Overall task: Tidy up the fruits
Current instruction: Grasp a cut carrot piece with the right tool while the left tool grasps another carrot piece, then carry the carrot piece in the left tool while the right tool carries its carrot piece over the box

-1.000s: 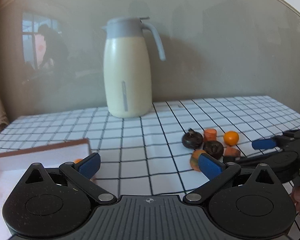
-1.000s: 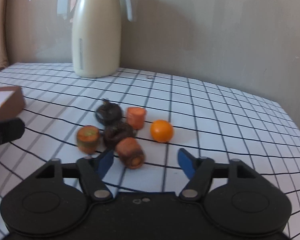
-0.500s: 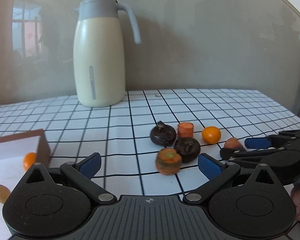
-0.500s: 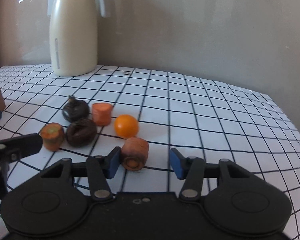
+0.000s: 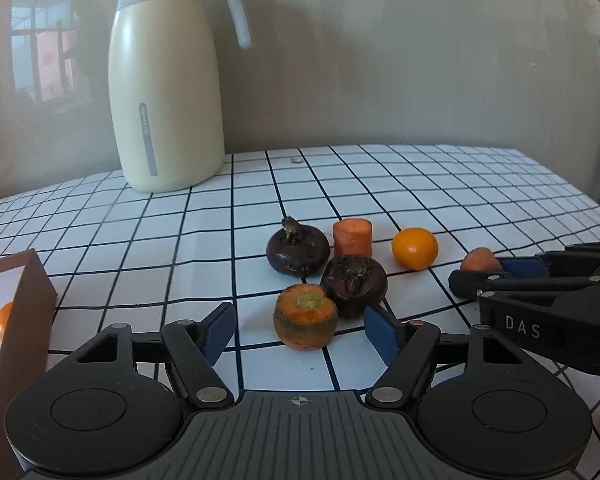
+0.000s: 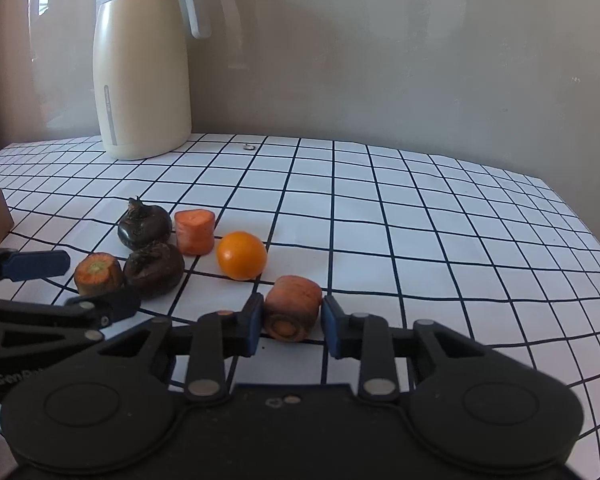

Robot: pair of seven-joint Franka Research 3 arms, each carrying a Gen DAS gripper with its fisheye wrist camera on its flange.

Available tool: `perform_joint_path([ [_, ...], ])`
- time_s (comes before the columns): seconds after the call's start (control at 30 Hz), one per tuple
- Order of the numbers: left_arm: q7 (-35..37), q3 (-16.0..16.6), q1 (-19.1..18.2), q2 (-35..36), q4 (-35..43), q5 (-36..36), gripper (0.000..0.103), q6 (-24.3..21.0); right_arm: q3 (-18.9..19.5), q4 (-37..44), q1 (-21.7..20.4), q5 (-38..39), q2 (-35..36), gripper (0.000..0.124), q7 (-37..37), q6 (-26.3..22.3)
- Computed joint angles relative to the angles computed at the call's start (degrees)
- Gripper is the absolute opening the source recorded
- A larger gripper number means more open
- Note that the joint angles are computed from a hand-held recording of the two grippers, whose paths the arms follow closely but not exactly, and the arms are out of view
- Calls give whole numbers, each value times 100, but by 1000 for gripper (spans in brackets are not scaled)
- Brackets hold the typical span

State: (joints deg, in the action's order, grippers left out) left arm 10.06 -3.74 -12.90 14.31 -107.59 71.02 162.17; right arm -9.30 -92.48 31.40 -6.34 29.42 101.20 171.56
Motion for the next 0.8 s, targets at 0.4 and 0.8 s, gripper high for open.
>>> perform_joint_path([
  [0.4, -218, -13, -39, -117, -97, 248, 33, -106, -309, -198, 260, -293, -165, 21, 453, 9],
  [0.8, -863, -301, 240, -1047, -879, 979, 33, 45, -825, -877, 781, -1010, -775, 21, 1200, 377],
])
